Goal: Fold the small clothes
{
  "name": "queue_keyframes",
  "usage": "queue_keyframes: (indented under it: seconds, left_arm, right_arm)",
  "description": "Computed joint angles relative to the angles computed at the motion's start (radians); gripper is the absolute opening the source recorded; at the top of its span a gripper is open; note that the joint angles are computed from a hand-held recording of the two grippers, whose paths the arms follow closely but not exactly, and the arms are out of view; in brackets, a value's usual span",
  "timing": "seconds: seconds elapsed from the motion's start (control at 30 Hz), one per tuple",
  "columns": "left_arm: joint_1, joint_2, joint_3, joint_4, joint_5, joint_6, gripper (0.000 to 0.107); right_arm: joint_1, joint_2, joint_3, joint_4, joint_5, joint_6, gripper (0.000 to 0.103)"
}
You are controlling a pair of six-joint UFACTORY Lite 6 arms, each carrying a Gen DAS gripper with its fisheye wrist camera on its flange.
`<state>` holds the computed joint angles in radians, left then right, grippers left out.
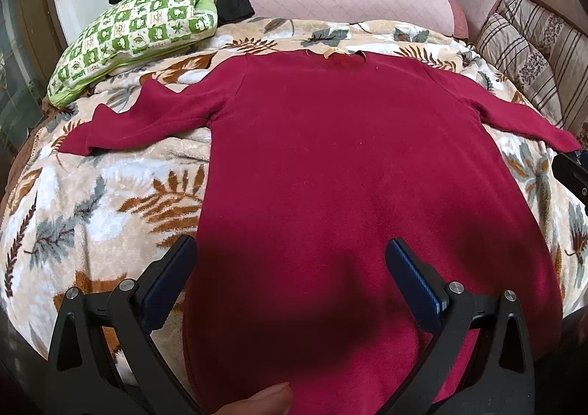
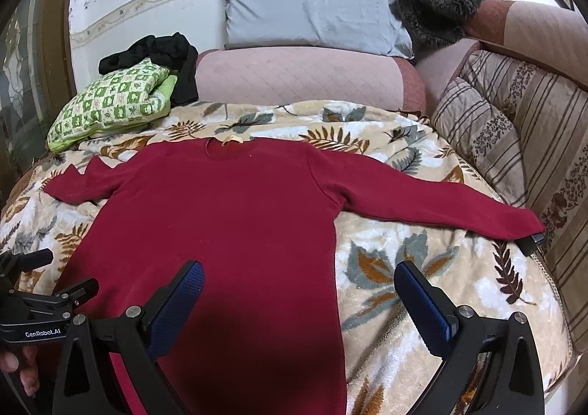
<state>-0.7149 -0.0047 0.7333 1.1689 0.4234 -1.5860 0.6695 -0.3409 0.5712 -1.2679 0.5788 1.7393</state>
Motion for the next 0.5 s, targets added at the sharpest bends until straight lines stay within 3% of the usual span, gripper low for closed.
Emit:
queue_keyframes:
  seconds: [0.37, 0.5]
  left_arm:
    - [0.004, -0.007, -0.005, 0.009, -0.021, -0.022, 0.103]
    - [0.0, -0.054, -0.044, 0.196, -0.05, -0.207, 0.103]
  right_arm:
    - [-0.002, 0.054, 0.03, 0.054, 0.023, -0.04, 0.103]
    - [-0.016, 0.051, 0.026, 0.063, 0.012, -0.039, 0.103]
